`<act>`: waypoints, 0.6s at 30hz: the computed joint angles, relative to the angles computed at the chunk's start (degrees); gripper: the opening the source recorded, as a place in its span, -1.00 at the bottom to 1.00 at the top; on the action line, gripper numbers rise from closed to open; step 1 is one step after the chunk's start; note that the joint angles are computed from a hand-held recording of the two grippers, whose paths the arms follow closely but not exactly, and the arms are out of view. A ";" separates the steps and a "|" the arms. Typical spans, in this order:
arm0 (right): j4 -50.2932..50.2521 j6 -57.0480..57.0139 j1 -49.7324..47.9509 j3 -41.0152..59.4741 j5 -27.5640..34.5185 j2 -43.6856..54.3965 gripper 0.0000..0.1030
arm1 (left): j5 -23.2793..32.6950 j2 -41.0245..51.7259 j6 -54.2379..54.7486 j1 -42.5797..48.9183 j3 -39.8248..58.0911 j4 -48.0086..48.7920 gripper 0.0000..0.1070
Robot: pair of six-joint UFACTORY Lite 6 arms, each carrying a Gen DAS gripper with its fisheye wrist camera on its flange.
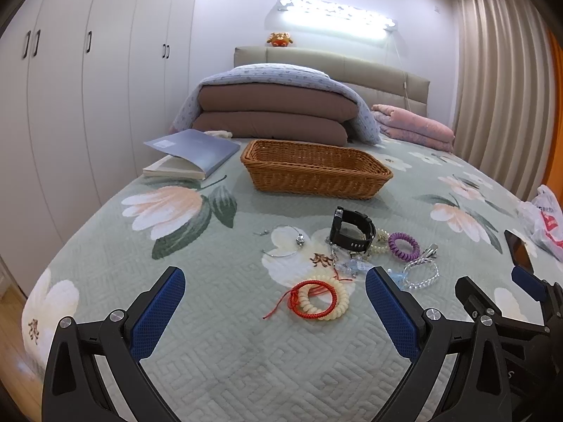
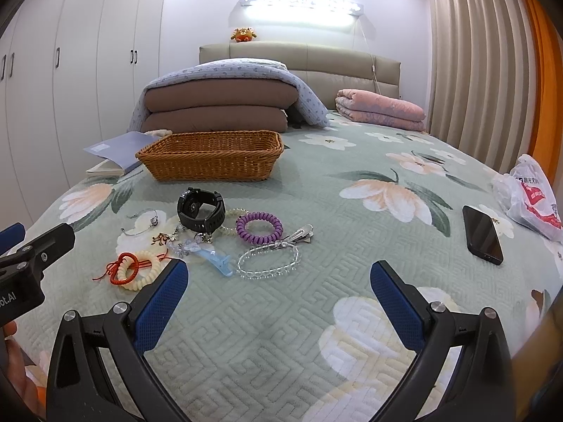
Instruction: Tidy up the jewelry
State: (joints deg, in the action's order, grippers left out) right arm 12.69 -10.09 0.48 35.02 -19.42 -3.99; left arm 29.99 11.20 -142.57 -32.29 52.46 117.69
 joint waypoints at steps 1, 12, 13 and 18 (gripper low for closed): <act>-0.21 0.20 -0.05 0.06 0.08 0.05 1.00 | -0.10 0.05 0.00 0.03 0.00 0.01 0.91; -1.33 1.41 -0.78 -0.56 -0.33 -0.28 1.00 | -0.94 0.26 -0.21 0.20 0.55 -0.19 0.91; -1.59 1.61 -0.93 -0.46 -0.22 -0.14 1.00 | -1.02 0.27 -0.27 0.19 0.59 -0.15 0.91; -3.27 3.32 -1.40 0.38 0.57 0.61 1.00 | -0.84 0.56 0.75 -0.06 0.86 -1.04 0.91</act>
